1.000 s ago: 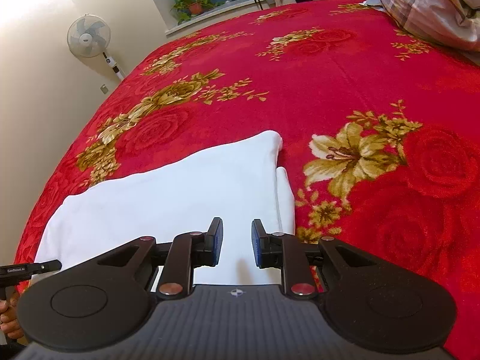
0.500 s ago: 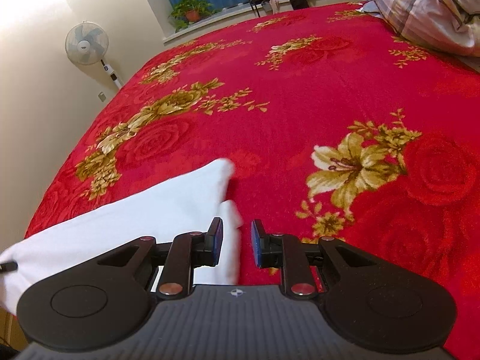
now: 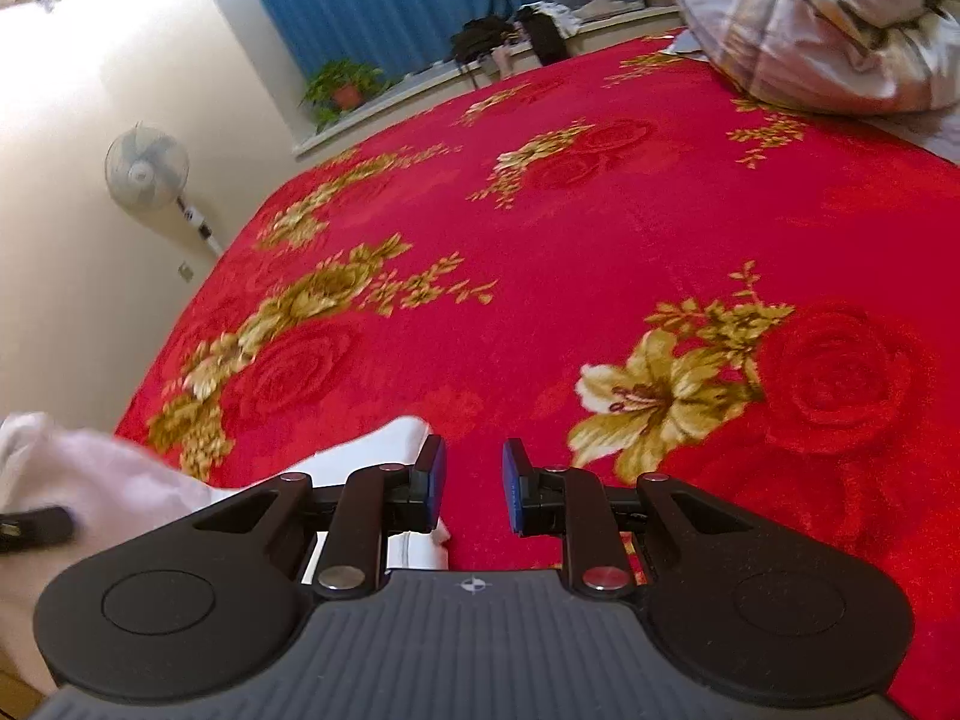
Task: Fold small clothes
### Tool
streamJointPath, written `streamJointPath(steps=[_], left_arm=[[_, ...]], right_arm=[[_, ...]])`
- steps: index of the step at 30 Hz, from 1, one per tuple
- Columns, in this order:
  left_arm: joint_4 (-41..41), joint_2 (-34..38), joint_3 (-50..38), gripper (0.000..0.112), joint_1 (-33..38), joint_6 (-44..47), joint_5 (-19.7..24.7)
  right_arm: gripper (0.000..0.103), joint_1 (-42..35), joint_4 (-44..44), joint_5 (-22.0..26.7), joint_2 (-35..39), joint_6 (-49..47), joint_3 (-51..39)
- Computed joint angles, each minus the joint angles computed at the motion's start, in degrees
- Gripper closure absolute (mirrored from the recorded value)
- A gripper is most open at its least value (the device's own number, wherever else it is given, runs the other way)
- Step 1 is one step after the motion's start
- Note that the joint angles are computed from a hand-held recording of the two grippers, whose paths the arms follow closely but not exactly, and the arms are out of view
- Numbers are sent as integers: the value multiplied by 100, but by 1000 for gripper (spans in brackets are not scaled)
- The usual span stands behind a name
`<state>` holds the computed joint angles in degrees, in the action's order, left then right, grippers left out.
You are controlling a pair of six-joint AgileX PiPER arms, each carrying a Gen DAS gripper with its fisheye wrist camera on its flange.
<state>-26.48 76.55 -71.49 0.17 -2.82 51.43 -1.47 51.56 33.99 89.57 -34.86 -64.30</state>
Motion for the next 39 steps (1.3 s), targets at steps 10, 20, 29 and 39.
streamJointPath(steps=[10,20,29,39], left_arm=[[-914,-778,716,77,1601,2264,650],[-1617,-894,3391,74,2635,4827,-502],[-1391,-1024,3442,67,2627,4768,-569],[704,-887,3554,50,1318,3300,-1149]], right_arm=[[81,-329,800,873,232,-751,-63],[73,182,145,1962,499,-1226,7],[95,-1068,1500,2996,-186,-3281,997],[93,-439,-960,1850,233,-1480,883]])
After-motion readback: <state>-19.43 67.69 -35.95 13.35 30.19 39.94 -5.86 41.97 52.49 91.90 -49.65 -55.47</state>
